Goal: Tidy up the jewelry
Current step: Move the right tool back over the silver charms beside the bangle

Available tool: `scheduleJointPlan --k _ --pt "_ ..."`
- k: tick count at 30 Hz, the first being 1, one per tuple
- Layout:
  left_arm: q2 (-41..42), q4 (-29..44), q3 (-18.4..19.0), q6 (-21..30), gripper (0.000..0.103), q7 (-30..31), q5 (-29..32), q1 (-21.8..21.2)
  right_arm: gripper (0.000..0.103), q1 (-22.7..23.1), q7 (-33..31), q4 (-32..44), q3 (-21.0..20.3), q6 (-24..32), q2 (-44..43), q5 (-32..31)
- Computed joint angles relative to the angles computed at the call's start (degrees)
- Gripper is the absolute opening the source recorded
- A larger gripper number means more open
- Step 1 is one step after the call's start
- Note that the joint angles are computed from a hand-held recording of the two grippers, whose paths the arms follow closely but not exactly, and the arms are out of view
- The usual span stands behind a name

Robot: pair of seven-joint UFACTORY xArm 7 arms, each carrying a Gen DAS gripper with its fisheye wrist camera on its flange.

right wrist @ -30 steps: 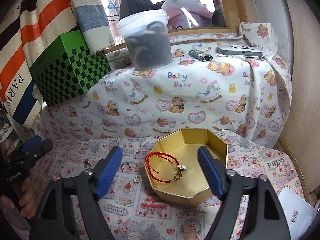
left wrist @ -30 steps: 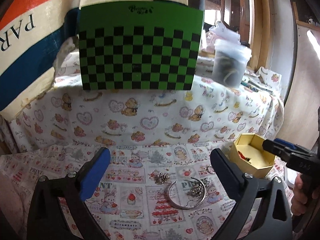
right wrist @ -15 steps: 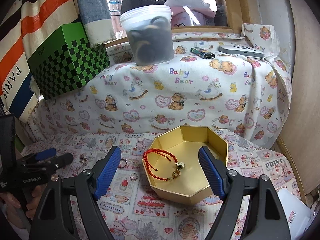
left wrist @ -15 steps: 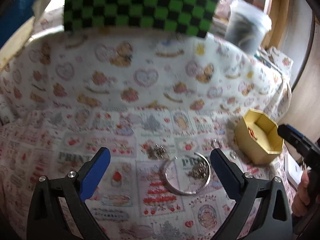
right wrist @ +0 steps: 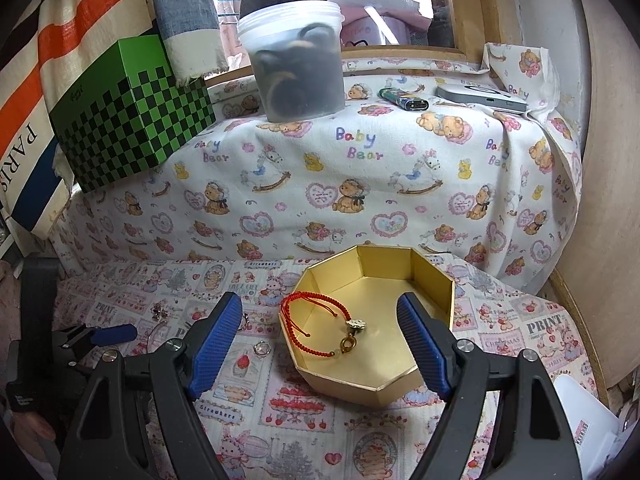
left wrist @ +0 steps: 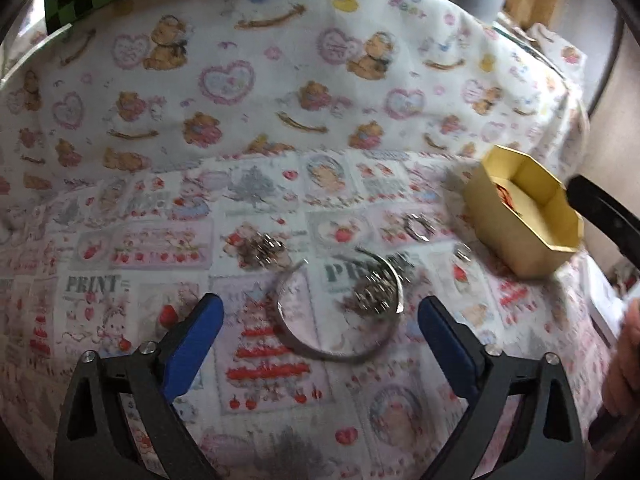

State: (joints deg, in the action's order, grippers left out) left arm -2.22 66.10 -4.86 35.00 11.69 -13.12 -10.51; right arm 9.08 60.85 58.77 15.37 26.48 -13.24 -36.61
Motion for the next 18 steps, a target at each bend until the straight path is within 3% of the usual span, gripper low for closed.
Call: scheduleJointPlan --k 5,10,16,18 --pt "-0.4 -0.7 -0.7 -0.4 0.084 -3.6 5.0 -0.3 0.081 0.1 0.2 0.3 0.1 0.8 0.2 -0.6" --pt "-1.4 -2.5 -1.6 -1.8 0.083 -8.8 12.9 -0.9 0.081 0.3 0.2 0.3 0.0 0.9 0.2 -0.7" --pt "-0.8 -2.2 -1.4 -2.0 0.083 -10.1 12.7 -1.4 0.081 0.5 -0.3 0.4 -0.1 1.3 0.3 -0.4" --pt "-1.2 -2.9 -1.2 -3.0 0.076 -9.9 12.6 -1.3 0.081 0.6 -0.5 0.4 -0.1 1.4 0.4 -0.4"
